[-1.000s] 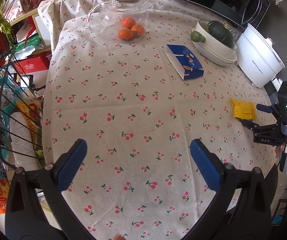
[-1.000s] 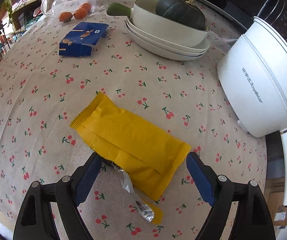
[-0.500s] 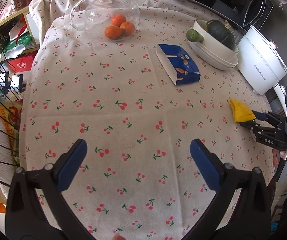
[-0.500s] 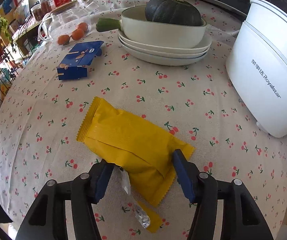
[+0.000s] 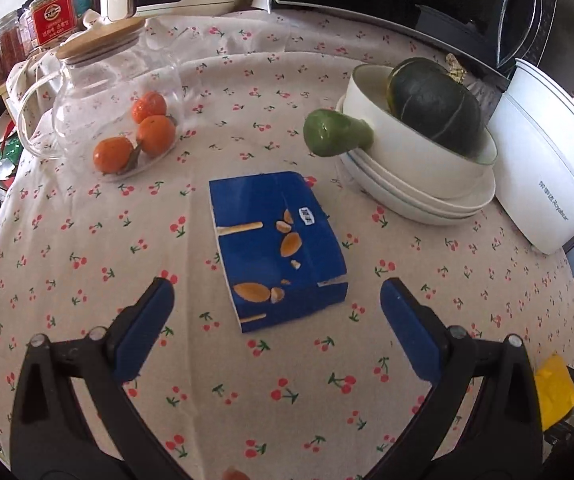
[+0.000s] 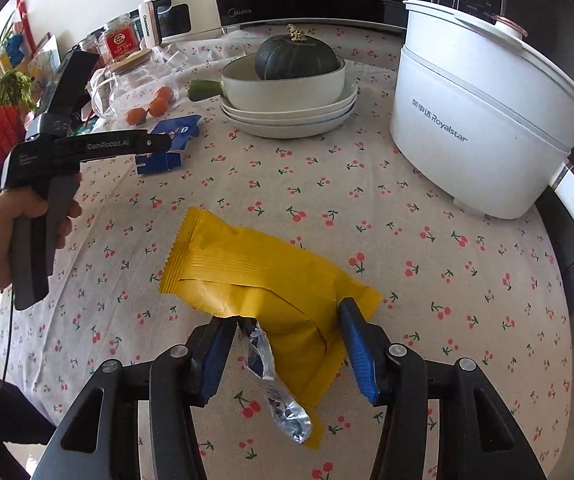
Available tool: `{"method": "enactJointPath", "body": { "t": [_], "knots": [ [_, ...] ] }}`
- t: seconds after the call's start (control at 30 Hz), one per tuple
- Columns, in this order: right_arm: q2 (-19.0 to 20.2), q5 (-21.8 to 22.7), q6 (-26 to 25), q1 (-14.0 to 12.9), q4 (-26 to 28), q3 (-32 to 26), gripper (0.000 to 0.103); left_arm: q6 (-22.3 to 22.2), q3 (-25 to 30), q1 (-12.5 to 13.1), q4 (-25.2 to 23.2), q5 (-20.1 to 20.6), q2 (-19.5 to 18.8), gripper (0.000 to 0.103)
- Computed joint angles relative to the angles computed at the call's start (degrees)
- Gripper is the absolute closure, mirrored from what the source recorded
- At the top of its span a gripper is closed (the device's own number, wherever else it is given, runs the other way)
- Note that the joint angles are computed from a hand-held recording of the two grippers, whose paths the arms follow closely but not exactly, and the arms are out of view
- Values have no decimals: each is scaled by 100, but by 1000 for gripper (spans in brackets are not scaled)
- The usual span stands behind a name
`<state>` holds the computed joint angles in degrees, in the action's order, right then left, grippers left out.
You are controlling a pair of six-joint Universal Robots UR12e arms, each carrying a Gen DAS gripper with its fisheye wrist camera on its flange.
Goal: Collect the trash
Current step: 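Grasp the blue nut box with the left tool while the right tool holds the wrapper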
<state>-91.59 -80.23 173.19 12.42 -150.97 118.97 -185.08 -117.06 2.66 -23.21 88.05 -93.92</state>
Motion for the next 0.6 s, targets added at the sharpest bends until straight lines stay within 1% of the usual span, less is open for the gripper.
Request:
{"method": "enactJointPath", "body": {
  "t": [0.1,0.13,0.23,0.27,0.3,0.37,0.53,0.6],
  "knots": [
    [-41,103,103,-64,-64,19,49,-171,95,-108,-13,404,-197,1],
    [-55,129,167,-82,-103,40,49,-211,101,-110,7,433,-239,2],
    [-41,121,347,-100,-146,68,49,-324,95,-128,84,610,-318,14],
    [-37,90,399,-101,-123,70,49,-296,56,-150,226,724,-326,20],
    [-54,64,429,-110,-92,81,49,-249,4,-133,334,677,-311,27],
    [-72,-47,504,-79,-54,91,49,-97,-68,-83,440,508,-264,34],
    [-198,-316,660,-10,79,113,49,124,-295,116,306,-77,28,35],
    [-290,-411,714,31,123,135,49,202,-413,179,237,-239,194,35]
  ]
}}
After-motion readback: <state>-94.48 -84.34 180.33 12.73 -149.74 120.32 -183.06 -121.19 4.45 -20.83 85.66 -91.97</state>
